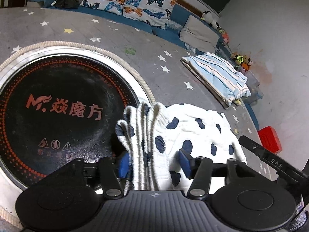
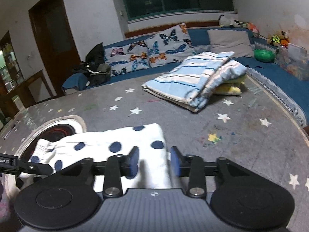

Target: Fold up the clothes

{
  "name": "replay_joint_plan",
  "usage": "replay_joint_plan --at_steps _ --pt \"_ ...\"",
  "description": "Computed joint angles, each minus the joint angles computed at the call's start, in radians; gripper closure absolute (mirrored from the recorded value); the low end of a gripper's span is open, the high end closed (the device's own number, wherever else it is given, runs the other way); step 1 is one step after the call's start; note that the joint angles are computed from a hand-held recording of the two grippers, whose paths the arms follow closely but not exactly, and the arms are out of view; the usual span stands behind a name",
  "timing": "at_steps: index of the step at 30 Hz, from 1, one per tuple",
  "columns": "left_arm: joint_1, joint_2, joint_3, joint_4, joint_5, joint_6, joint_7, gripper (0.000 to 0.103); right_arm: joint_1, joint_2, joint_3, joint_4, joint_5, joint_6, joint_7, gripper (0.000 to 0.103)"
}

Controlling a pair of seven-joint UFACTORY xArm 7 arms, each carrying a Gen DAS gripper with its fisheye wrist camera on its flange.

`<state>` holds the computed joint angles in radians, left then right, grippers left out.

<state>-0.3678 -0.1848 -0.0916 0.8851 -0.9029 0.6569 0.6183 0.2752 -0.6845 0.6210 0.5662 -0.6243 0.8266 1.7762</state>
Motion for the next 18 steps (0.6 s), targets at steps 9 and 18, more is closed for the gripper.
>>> replay_joint_plan --at_steps 9,18 --pt "-0.003 -0.022 0.008 -0.006 -0.003 -0.037 0.023 0.032 -0.039 0.126 -0.019 0.066 -0.073 -0.108 -0.040 0.050" --pt "-0.015 -0.011 0.008 0.011 0.007 -0.106 0.065 0.031 -0.028 0.247 -0.091 0.129 -0.134 -0.131 -0.085 0.050"
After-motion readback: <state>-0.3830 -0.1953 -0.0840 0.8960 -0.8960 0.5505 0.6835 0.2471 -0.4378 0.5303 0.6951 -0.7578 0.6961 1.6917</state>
